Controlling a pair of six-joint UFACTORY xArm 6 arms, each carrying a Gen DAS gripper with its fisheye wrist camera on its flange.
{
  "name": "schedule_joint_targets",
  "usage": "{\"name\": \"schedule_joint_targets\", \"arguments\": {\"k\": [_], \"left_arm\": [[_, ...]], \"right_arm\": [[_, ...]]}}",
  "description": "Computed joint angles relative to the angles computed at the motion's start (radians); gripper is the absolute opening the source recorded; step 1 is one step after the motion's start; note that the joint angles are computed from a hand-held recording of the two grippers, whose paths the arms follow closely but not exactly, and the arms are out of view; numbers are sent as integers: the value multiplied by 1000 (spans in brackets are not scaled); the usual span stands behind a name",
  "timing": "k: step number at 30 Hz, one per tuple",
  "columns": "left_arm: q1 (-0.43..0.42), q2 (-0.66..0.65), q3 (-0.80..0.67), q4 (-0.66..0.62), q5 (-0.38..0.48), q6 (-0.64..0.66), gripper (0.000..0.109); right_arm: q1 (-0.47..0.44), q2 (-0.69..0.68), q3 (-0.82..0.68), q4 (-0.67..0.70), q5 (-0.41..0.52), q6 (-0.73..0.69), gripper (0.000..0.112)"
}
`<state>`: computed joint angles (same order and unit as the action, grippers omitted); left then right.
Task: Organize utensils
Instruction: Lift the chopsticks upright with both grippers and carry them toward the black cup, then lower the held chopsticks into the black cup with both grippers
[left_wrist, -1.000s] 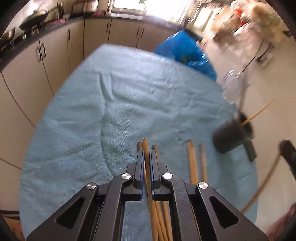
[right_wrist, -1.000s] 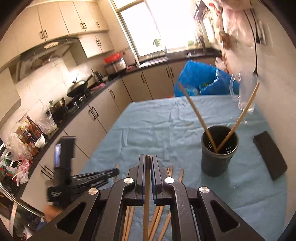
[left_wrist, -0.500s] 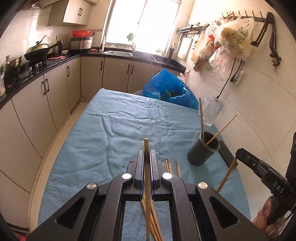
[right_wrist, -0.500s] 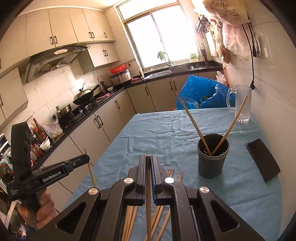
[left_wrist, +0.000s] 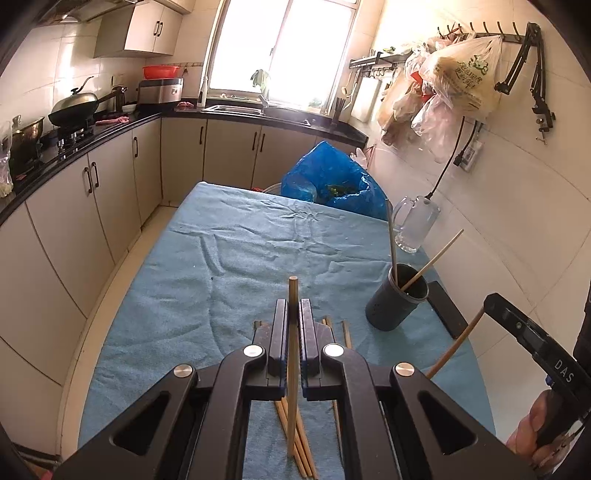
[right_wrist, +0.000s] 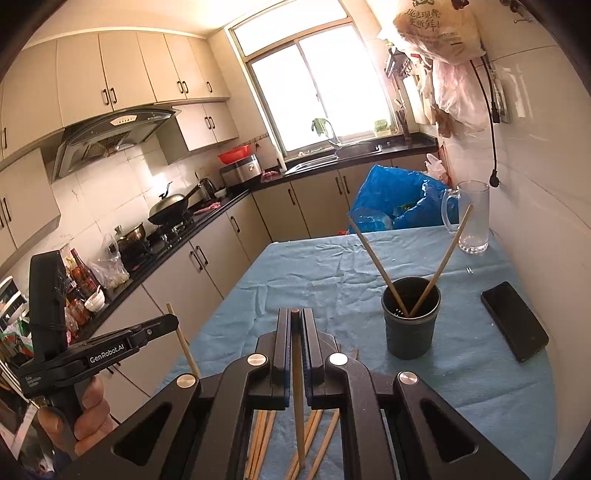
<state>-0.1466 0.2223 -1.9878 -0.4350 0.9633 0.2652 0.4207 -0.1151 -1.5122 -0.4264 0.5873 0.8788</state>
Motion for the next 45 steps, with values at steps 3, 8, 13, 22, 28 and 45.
{"name": "schedule_joint_targets", "arguments": {"k": [3,8,13,22,28,45], "left_arm": [[-4,-4,0,1,-1,-1,4],[-12,-9,-5,4,-2,-3,4],[-20,-3,-25,-3,3,2,4],[-35,14,-65,-10,20,1,4],[-42,21,-76,-11,26,6,4],[-59,27,-100,-12,44,20,4]], "right_arm": [[-6,-12,13,-2,-10,6,6],[-16,-34,36,-19,-28,27,6],[-23,-45,44,-36,-30,47,6],[-31,-65,59,-48,-26,64,6],[-35,-82,79,-57,-26,79,6],[-39,-114,106,-81,-15,115,6]]}}
